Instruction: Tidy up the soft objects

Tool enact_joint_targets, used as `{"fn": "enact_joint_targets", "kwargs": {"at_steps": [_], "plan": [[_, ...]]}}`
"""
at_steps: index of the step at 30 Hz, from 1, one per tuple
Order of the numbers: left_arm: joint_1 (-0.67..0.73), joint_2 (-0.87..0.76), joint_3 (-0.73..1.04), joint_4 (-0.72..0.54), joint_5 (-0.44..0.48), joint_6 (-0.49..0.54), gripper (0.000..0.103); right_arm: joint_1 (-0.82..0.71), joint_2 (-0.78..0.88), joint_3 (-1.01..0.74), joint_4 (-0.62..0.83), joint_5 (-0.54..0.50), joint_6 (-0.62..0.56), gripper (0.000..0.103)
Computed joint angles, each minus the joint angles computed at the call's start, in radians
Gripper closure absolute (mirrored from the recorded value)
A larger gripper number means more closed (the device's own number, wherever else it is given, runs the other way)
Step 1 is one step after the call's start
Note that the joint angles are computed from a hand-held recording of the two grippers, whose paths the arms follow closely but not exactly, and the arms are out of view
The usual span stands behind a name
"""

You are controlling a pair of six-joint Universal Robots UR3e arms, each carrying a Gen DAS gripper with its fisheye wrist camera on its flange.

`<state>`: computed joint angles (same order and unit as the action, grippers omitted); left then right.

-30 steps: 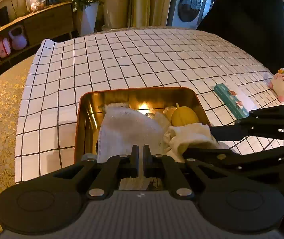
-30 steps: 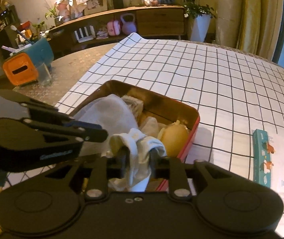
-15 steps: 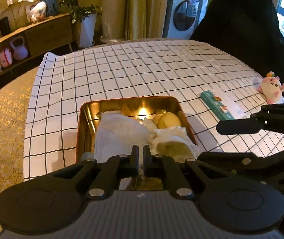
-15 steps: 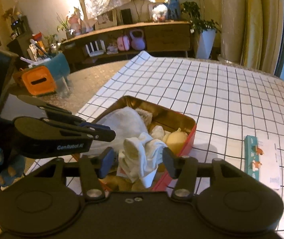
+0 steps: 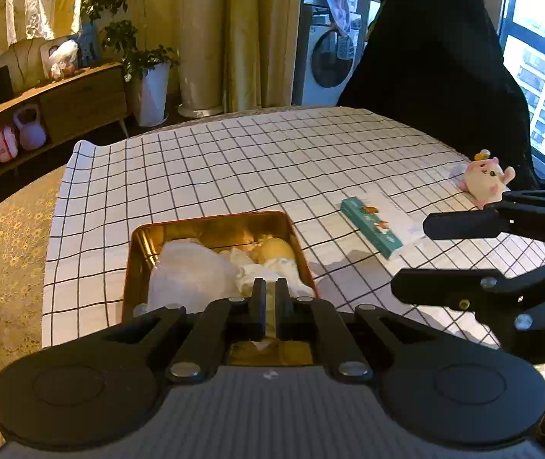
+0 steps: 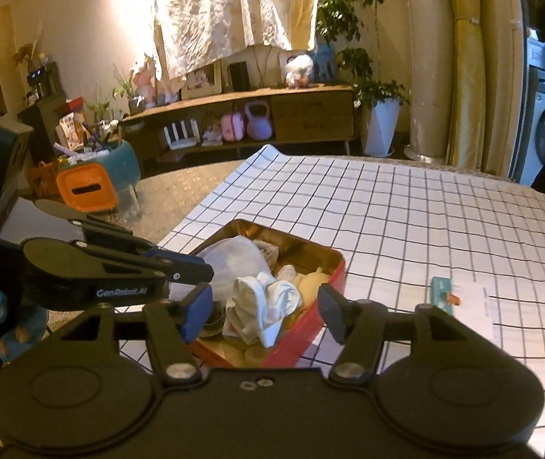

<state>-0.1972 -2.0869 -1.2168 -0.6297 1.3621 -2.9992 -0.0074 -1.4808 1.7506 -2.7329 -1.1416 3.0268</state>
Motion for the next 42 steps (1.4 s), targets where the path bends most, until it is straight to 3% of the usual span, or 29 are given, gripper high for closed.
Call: {"fn": "enact_joint_targets", "kwargs": {"at_steps": [9,12,14,16,19,28,32,35,42], "plan": [[-0.041,0.048,-0.064,0.031,0.030,-0.026,0.094,-0.072,-0.152,0.188,-0.077,0.041,0.020,0.034],[-0.053,0.069,-0.104,0.069,0.049,-0.033,0.075,-0.094,-0.206,0.243,-0.097,0.046,0.019,0.032],[-0.057,0.085,-0.136,0.101,0.050,-0.037,0.047,-0.108,-0.245,0.282,-0.114,0.046,0.016,0.031],[-0.068,0.103,-0.176,0.150,0.062,-0.044,0.038,-0.116,-0.269,0.310,-0.135,0.045,0.020,0.030],[-0.088,0.119,-0.205,0.181,0.081,-0.045,0.037,-0.132,-0.312,0.355,-0.164,0.042,0.022,0.026],[-0.116,0.183,-0.318,0.278,0.109,-0.097,0.017,-0.153,-0.400,0.447,-0.218,0.044,0.019,0.011],[-0.111,0.218,-0.382,0.348,0.104,-0.137,0.014,-0.169,-0.431,0.479,-0.232,0.071,0.012,0.002],[-0.121,0.225,-0.393,0.369,0.135,-0.161,0.003,-0.179,-0.439,0.495,-0.244,0.090,0.014,0.000],[-0.157,0.239,-0.419,0.415,0.206,-0.157,0.002,-0.178,-0.444,0.508,-0.259,0.072,0.046,0.000]]}}
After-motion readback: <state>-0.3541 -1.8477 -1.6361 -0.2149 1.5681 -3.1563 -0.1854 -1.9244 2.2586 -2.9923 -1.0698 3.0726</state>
